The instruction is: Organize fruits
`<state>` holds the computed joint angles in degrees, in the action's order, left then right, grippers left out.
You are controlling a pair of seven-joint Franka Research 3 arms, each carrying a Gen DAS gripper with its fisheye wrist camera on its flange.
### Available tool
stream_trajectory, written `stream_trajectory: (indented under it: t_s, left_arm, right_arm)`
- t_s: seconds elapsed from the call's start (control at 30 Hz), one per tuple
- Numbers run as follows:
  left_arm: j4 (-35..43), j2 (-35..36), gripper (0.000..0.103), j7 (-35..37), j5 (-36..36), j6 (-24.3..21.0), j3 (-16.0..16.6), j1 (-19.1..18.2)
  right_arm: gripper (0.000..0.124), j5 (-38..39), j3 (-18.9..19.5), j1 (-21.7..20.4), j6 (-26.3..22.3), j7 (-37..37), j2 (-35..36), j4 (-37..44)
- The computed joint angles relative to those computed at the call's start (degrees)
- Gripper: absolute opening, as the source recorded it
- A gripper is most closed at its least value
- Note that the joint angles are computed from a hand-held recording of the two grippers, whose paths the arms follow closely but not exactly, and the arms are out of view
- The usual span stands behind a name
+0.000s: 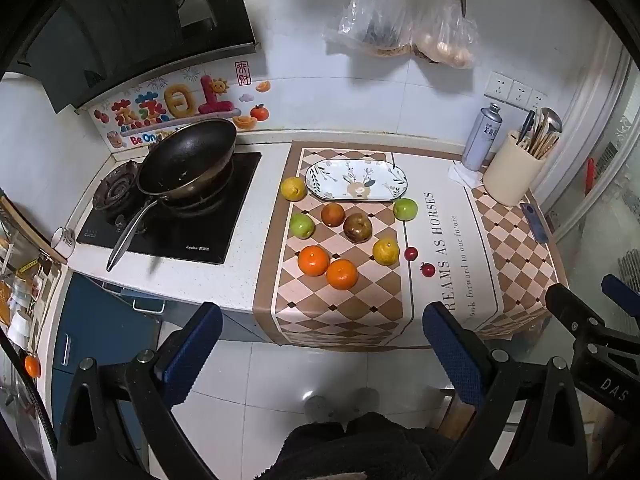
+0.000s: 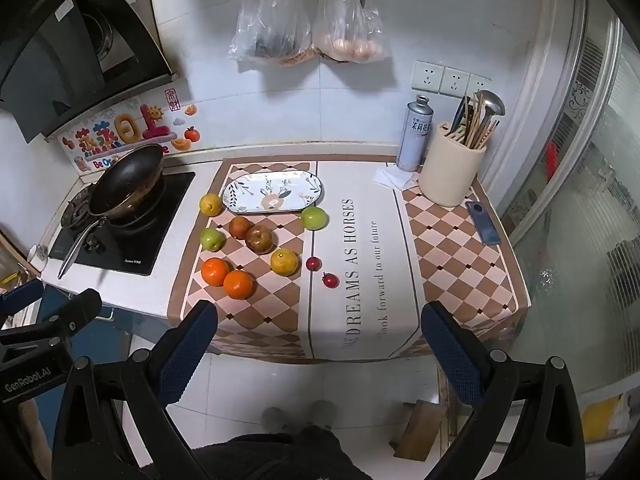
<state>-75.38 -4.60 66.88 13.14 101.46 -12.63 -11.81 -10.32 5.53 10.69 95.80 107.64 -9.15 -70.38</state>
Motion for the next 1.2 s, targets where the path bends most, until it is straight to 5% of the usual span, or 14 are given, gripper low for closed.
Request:
stream_trajectory:
  t_s: [1.2]
  left_arm:
    - [-0.6,-0.8,0.102,-0.7,-0.7,-0.6,-0.2,-0.3]
  right_arm:
    - [0.103,1.2,0.4,0.1,-0.1,1.0,-0.9,-0.7]
